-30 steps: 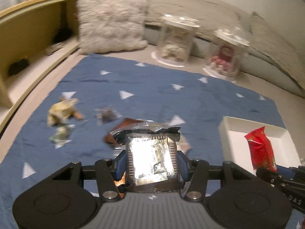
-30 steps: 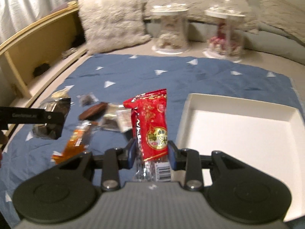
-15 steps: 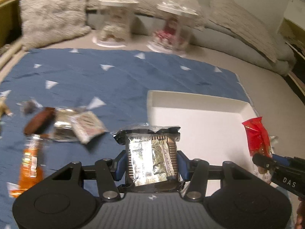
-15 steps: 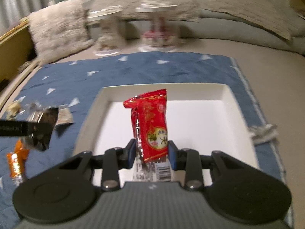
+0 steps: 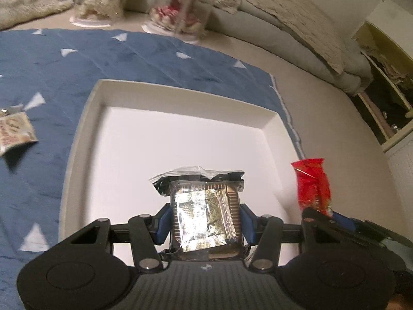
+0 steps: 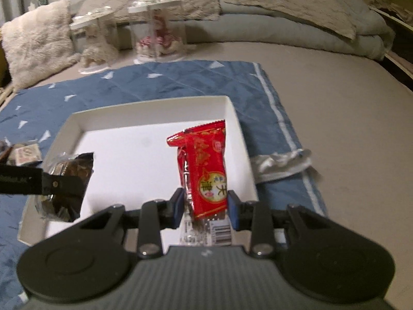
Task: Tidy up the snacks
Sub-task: 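Carry the red packet and dark square packet with both tools into the white box, then open both tools to release the packets inside the white box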
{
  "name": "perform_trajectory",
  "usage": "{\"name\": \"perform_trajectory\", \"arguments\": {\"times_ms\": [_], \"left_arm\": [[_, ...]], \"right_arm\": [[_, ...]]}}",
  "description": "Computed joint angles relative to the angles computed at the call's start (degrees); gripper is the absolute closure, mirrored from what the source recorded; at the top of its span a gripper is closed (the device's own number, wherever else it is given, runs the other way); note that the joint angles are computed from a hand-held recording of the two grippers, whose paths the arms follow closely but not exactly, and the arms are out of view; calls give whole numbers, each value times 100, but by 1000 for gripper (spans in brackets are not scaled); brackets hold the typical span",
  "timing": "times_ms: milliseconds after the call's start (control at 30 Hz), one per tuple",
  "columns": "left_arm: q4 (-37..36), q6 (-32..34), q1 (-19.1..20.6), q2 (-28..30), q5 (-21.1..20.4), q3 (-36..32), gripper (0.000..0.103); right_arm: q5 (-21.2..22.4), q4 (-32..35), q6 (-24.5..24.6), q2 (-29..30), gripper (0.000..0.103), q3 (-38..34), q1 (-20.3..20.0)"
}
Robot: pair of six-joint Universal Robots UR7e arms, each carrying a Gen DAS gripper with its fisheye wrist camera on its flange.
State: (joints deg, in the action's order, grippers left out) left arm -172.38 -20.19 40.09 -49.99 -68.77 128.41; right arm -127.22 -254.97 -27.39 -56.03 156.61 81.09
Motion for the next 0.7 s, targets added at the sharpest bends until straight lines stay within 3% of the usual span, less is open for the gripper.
{"name": "perform_trajectory", "arguments": {"times_ms": [200, 533, 700], "left_arm": [[-8, -59, -11, 276, -275, -133, 48], [-129, -485, 244, 583, -829, -305, 48], [-404, -603, 277, 736, -1159, -309, 45]], "right_arm": [[291, 336, -107, -203, 63, -64, -375], [200, 944, -49, -310, 62, -231, -502], [307, 892, 38, -369, 60, -163, -582]]}}
